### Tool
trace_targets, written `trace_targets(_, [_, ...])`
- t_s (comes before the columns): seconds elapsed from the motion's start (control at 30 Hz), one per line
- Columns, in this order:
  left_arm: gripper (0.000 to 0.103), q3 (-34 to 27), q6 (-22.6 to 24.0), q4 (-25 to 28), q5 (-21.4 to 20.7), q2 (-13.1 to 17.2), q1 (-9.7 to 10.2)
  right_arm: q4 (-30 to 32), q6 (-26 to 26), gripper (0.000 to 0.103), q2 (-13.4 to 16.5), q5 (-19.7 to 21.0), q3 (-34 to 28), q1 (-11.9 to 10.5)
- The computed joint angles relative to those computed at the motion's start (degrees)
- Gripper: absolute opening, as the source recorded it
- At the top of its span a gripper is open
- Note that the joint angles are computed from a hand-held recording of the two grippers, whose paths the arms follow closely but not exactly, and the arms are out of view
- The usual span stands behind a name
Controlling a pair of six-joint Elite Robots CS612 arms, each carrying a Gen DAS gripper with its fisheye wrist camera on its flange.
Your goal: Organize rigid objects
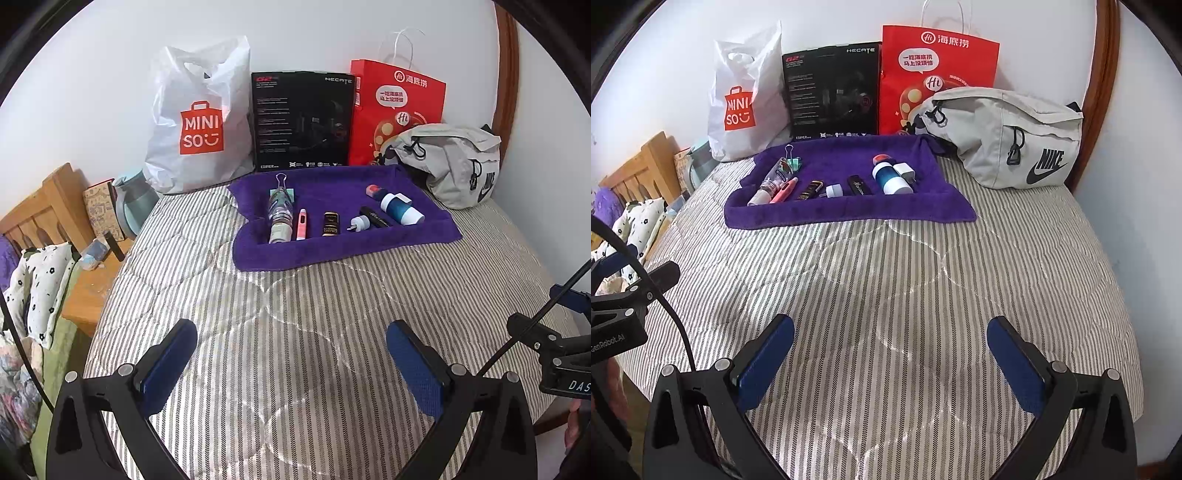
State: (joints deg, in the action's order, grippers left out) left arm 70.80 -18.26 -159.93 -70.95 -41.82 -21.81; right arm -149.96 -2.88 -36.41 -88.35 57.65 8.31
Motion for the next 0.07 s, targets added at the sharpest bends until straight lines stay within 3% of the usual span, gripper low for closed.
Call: trace_targets(0.07, [0.103, -0.03, 0.18, -0.23, -0.09, 0.01, 0.07, -0.16, 0.03, 0.103, -0.06, -0.1, 0.09, 0.01])
